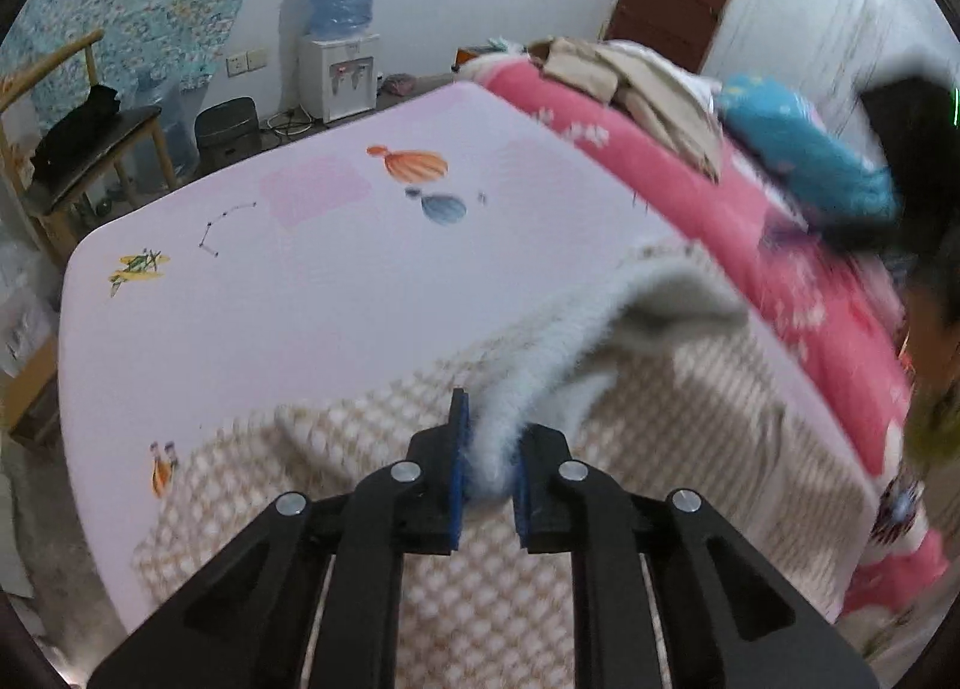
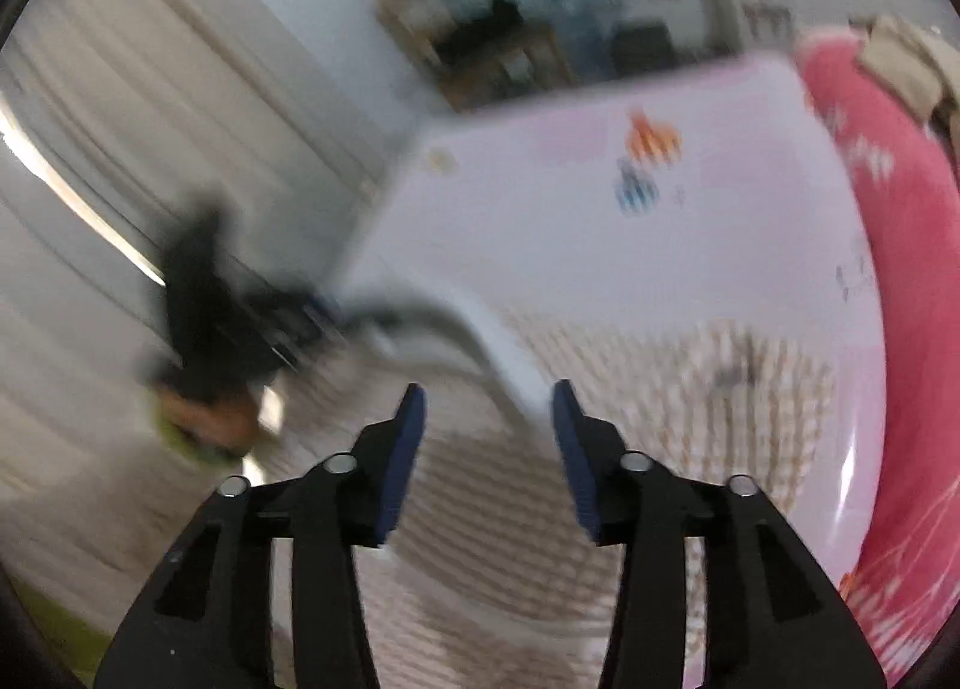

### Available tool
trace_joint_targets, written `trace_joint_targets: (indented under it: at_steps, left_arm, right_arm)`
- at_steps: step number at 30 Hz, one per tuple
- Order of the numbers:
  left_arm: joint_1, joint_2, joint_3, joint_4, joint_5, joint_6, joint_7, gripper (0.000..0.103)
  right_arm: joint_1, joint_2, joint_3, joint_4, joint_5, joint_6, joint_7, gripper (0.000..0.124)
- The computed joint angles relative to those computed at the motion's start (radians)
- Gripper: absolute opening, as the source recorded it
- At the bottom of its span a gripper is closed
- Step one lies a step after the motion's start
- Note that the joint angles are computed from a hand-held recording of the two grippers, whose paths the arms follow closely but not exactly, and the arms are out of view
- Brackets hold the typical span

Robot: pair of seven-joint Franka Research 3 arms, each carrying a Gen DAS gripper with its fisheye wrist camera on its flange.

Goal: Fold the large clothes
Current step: 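Grasp the white collar trim with the left tool while the right tool grasps it, then fold the collar down onto the folded hem with both tools and open them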

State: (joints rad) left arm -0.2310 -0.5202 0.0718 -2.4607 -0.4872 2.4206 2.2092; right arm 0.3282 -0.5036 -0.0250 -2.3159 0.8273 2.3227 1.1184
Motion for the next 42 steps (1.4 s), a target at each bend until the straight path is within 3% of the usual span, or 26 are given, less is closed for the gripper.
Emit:
trace_joint_targets:
  at_steps: [2, 4, 6, 9, 11, 13, 16, 18, 22, 24, 26, 27, 30, 33, 35, 37, 40, 42]
  left_arm:
    - [0.005, -0.019, -0.012, -0.029, 0.015, 0.010, -0.006, 0.014]
    - [0.006, -0.034, -0.021, -0.059, 0.029, 0.031, -0.020, 0.015]
    - [0.003, -0.058, -0.015, -0.086, 0.039, 0.034, -0.030, 0.018]
    - [-0.005, -0.119, 0.018, -0.128, 0.032, 0.011, -0.033, 0.032]
    - [-0.006, -0.191, 0.060, -0.165, 0.016, -0.026, -0.020, 0.035]
    - [-0.007, -0.244, 0.100, -0.182, -0.013, -0.056, -0.012, 0.035]
    - [-0.009, -0.243, 0.130, -0.158, -0.065, -0.039, -0.025, 0.035]
    - [-0.015, -0.174, 0.114, -0.105, -0.092, -0.006, -0.059, 0.035]
    - [-0.036, -0.007, 0.078, -0.005, -0.144, 0.035, -0.093, 0.035]
    - [-0.008, 0.084, 0.025, 0.031, -0.109, 0.063, -0.127, 0.034]
    - [0.052, 0.173, -0.042, 0.060, 0.008, 0.057, -0.214, 0.033]
    - [0.058, 0.192, -0.039, 0.064, 0.004, 0.040, -0.212, 0.032]
    - [0.074, 0.156, -0.045, 0.033, 0.000, 0.049, -0.177, 0.032]
    - [0.082, 0.090, -0.054, -0.009, 0.051, 0.060, -0.173, 0.032]
    - [0.025, 0.057, 0.001, -0.018, -0.034, 0.058, -0.090, 0.032]
    - [-0.017, 0.049, 0.017, -0.005, -0.097, 0.032, -0.041, 0.032]
    - [0.008, 0.070, -0.047, -0.013, -0.021, -0.028, -0.098, 0.032]
    - [0.018, 0.050, -0.077, -0.068, 0.026, 0.012, -0.111, 0.032]
  right_arm:
    - [0.001, 0.032, 0.007, 0.037, 0.015, 0.055, -0.001, 0.050]
    - [0.016, 0.093, 0.014, 0.069, 0.036, 0.076, 0.007, 0.042]
    - [0.014, 0.177, 0.040, 0.102, -0.013, 0.044, 0.051, 0.031]
    - [0.016, 0.255, 0.069, 0.094, -0.085, -0.035, 0.101, 0.024]
    - [0.016, 0.251, 0.091, 0.045, -0.141, -0.068, 0.124, 0.024]
    - [0.027, 0.200, 0.099, -0.033, -0.146, -0.033, 0.092, 0.024]
    - [0.029, 0.158, 0.111, -0.051, -0.206, -0.039, 0.119, 0.024]
    - [0.035, 0.150, 0.108, -0.030, -0.219, -0.033, 0.117, 0.024]
    - [0.040, 0.166, 0.123, 0.008, -0.242, 0.076, 0.148, 0.024]
    - [0.029, 0.187, 0.142, 0.009, -0.302, 0.121, 0.190, 0.024]
    - [0.008, 0.207, 0.166, -0.006, -0.410, 0.146, 0.256, 0.024]
    - [-0.007, 0.215, 0.175, -0.022, -0.462, 0.140, 0.283, 0.020]
    - [0.024, 0.182, 0.111, -0.076, -0.382, 0.148, 0.217, 0.020]
    - [-0.002, 0.116, 0.110, -0.108, -0.408, 0.121, 0.268, 0.020]
    - [0.026, 0.097, 0.105, -0.109, -0.376, 0.150, 0.232, 0.024]
    - [0.082, 0.095, 0.084, -0.109, -0.294, 0.166, 0.137, 0.026]
    - [0.101, 0.081, 0.137, -0.122, -0.334, 0.149, 0.117, 0.030]
    - [0.084, 0.078, 0.182, -0.155, -0.426, 0.136, 0.154, 0.030]
